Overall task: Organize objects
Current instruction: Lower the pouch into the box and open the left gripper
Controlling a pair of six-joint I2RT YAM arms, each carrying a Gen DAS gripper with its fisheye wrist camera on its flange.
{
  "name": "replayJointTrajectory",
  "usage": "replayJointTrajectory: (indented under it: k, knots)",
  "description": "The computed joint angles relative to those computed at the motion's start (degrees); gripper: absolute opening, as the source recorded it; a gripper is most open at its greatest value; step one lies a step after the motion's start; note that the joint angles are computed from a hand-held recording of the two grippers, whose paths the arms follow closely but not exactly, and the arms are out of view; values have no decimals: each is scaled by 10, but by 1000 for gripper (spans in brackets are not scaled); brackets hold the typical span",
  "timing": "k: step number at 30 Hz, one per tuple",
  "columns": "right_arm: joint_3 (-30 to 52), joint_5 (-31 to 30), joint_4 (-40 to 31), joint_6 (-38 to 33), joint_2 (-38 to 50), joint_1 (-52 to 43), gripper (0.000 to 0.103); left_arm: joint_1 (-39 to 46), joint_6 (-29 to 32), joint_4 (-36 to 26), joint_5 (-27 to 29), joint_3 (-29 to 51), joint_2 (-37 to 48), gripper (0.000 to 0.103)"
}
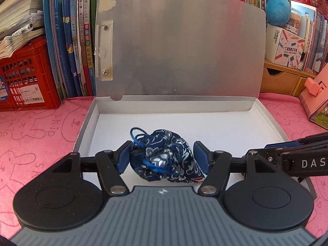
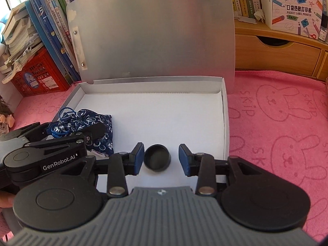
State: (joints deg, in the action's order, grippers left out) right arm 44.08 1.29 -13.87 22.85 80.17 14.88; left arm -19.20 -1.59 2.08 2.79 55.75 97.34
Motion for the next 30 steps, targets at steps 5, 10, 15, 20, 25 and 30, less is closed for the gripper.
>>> replayJointTrajectory:
  k: [5, 10, 15, 20, 25, 30]
  knots:
    - [-15, 28, -26, 3, -58, 17, 61, -6, 17, 15, -19, -36, -54, 87]
    - [-45, 67, -87, 19, -163, 54, 65, -24, 14, -8, -46, -94, -154, 89]
    - [-59, 136, -176, 48, -277, 129, 68, -57, 26, -66, -82, -157, -292, 92]
    - [-68, 217, -269, 109, -375, 235, 72, -101, 8, -150, -107, -210, -440, 93]
    - [-70, 342, -372, 226, -430, 408, 77, -177, -36, -252, -164, -240, -571, 94]
    - [-62, 461, -508, 430, -422, 614, 79, -285, -85, -352, -258, -258, -672, 94]
